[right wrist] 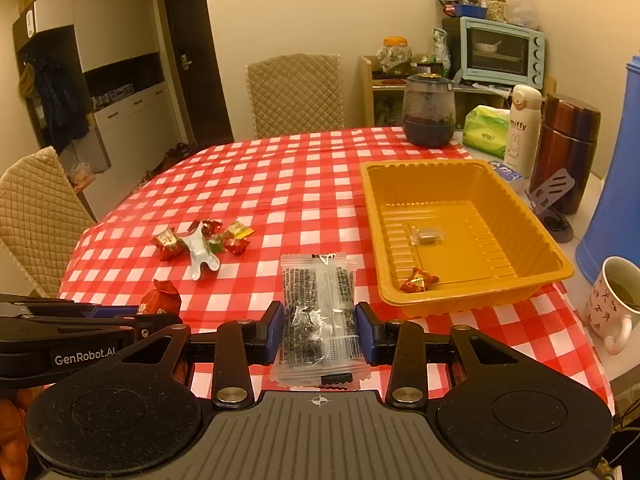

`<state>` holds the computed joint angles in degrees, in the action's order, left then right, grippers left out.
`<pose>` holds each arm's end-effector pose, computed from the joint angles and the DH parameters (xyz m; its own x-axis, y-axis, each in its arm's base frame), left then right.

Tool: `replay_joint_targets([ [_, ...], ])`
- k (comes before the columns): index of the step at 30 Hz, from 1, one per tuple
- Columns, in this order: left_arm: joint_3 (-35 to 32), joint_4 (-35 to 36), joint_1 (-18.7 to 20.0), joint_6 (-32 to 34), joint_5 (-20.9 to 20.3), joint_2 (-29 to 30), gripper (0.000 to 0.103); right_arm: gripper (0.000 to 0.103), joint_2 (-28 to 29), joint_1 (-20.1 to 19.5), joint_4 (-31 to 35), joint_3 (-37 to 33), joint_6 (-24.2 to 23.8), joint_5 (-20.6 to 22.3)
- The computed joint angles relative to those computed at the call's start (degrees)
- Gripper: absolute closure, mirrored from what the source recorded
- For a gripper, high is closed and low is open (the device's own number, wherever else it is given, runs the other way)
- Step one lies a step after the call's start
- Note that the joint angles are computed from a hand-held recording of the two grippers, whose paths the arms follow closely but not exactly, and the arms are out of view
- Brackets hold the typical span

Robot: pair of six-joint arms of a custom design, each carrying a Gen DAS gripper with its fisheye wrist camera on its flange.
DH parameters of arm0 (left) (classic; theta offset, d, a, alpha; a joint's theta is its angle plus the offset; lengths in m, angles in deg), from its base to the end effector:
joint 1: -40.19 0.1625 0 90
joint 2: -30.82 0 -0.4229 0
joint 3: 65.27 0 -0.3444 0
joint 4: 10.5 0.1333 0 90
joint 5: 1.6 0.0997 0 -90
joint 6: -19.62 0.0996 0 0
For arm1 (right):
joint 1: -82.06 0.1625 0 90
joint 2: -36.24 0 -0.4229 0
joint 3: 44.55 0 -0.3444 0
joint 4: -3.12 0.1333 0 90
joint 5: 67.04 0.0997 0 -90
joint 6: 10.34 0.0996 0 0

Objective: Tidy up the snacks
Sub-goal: 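Carry both held packets over the orange tray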

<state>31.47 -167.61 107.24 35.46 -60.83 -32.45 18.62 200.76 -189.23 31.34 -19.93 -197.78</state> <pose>-0.0674 -0.6316 0.3343 -0.7789 0.2805 -0.5610 0.5584 0.7173 -0.4167 0.4001 -0.5885 0.0127 -0.8128 -0.0711 0.5782 -0.4872 0.6270 -0.6078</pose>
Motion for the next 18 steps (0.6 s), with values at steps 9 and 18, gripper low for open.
replay_joint_targets([
  [9, 0.0, 0.4, -0.6, -0.1, -0.8, 0.3, 0.08, 0.064, -1.0, -0.1, -1.5, 1.4, 0.4, -1.1],
  [18, -0.9, 0.9, -1.3, 0.0, -2.3, 1.7, 0.08, 0.064, -2.3, -0.7, -2.7, 2.8, 1.4, -2.9],
])
